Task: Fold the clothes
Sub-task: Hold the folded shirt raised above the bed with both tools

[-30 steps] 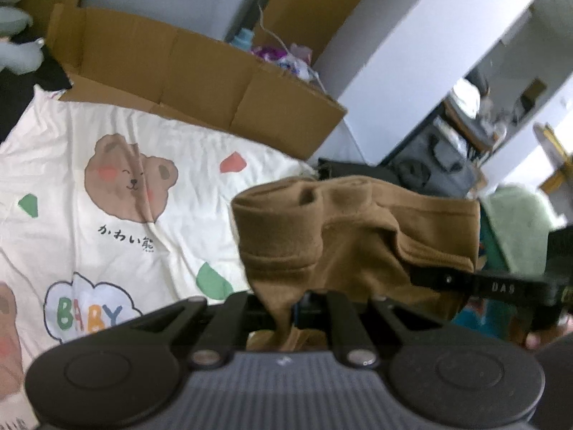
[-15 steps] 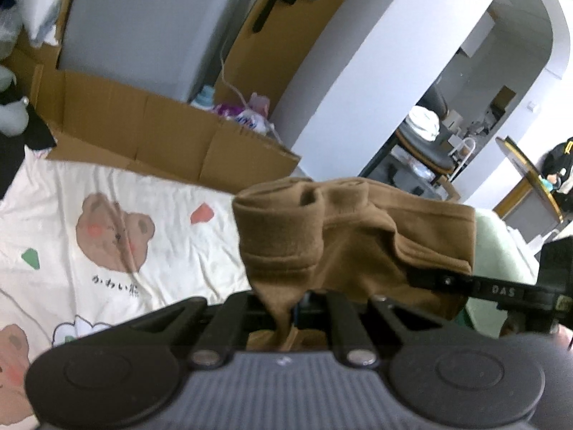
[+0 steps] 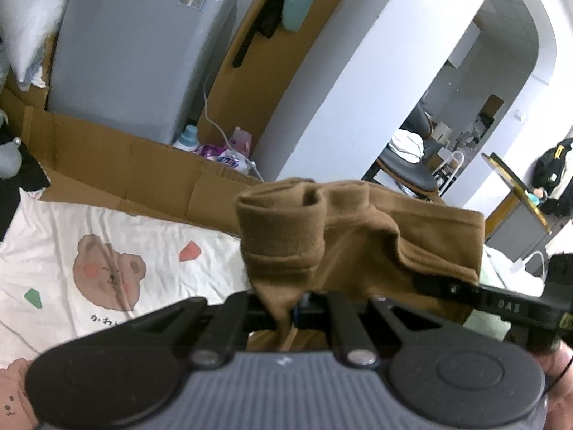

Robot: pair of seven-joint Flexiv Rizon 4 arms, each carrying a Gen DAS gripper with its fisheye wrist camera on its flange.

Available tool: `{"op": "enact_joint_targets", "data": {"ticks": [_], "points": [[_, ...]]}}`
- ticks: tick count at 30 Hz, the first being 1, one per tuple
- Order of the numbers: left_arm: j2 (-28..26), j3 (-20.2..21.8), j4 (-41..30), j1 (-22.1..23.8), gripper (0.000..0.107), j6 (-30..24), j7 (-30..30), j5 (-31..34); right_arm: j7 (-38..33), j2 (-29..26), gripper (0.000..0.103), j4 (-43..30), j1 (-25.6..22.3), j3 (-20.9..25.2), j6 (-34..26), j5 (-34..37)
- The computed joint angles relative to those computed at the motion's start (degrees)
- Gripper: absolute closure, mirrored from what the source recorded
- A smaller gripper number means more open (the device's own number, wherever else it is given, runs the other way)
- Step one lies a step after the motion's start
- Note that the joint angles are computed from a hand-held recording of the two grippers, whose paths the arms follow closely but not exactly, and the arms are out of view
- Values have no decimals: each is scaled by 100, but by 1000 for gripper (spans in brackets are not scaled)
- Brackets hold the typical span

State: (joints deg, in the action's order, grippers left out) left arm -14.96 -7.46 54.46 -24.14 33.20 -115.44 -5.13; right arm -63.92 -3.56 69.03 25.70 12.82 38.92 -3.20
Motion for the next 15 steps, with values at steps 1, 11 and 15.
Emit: {"op": "enact_joint_targets", "data": {"ticks": [1, 11, 15], "points": [[-46, -26, -68, 10, 101, -7, 72, -28, 29, -7, 91, -24, 4, -9, -18, -40], [-703, -47, -976, -69, 101, -231, 451, -167, 238, -31, 91, 48, -53, -76, 121, -352], [-1091, 4, -1609, -182, 101, -445, 613, -126, 270, -32, 91, 113, -90, -103, 167, -494]]}}
